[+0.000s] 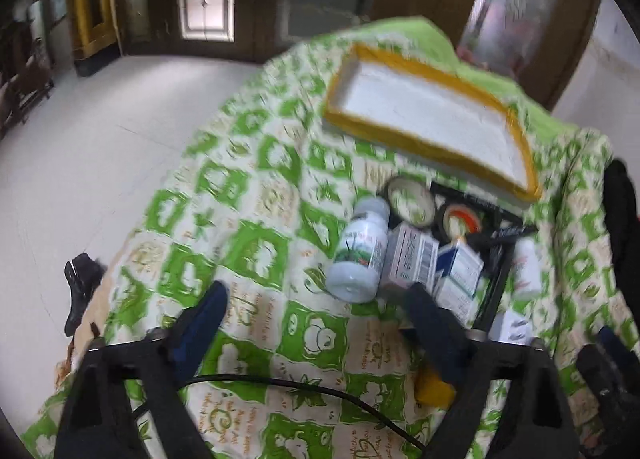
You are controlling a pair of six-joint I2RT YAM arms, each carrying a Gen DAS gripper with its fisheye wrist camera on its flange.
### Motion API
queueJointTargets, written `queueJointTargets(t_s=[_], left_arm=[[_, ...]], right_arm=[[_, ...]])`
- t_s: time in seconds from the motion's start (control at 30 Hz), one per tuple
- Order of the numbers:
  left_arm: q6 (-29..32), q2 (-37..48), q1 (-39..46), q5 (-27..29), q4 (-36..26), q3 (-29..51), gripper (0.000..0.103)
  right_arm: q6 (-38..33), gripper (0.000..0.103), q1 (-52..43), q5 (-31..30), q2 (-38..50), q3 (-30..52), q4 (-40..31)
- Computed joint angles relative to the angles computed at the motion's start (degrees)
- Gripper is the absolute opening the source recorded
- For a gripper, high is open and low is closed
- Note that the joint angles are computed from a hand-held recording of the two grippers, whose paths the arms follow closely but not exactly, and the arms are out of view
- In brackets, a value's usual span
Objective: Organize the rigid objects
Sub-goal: 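Grasp the white green-label bottle with the left tool while the right tool reaches for a black marker, then grasp the black marker with the right tool while the left tool lifts the bottle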
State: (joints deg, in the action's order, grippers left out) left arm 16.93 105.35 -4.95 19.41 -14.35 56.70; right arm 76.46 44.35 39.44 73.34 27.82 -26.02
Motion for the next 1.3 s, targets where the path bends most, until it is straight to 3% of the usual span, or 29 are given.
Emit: queueJointTargets(t_s=[0.03,0.07,0.2,0.43,0.5,0.57,0.67,0.87,1.03,1.1,1.3], left_arm=[[-0.36,1.55,-0.16,-0.12,-1.36,1.68,0.072],[-0.96,2.88,-0.1,0.2,-2.04,3.05,0.069],[-2.14,5.07,-0.4,2.19,-1.39,5.66,0.069],[0.95,8.81,-6.72,-4.88,0.98,7.34,0.066],[0.89,9.6,-7.1,-4.69,1.43,7.87,0.061],[1.31,10.11,-7.6,-5.1,2.39,7.62,0.042],[2.45,8.57,-8.03,-4.72,5.05,5.26,0.036],[4.74,3.84,-7.63,-2.67,4.47,0.99,0.036],[4.47,3.89,-7.25,-2.19,2.88,1.34,0.036],[3.95,4.93,-7.47,-2.77,2.12,2.3,0.036],[3.39,6.37,-7.22,-2.7,0.97,3.7,0.036]], right_arm=[[-0.01,0.102,0.06,0.1,-0.05,-0.04,0.06],[-0.07,0.102,0.14,0.28,0.06,-0.09,0.2],[-0.67,0.102,-0.32,-0.51,1.02,-0.18,1.33],[-3.1,0.102,-2.81,-2.7,-0.21,-1.7,4.2],[-4.15,0.102,-4.29,-2.98,-2.12,-1.52,2.99],[-6.0,0.102,-7.02,-3.9,-4.92,-1.08,0.34],[-8.6,0.1,-11.35,-4.69,-10.61,-3.08,0.09],[-20.01,0.077,-28.86,-23.68,-16.27,-6.71,5.36],[-23.43,0.067,-39.3,-38.14,-11.61,-7.14,12.6],[-23.54,0.064,-40.17,-41.39,-7.75,-6.28,15.5],[-21.58,0.043,-38.25,-45.42,6.23,-4.45,25.9]])
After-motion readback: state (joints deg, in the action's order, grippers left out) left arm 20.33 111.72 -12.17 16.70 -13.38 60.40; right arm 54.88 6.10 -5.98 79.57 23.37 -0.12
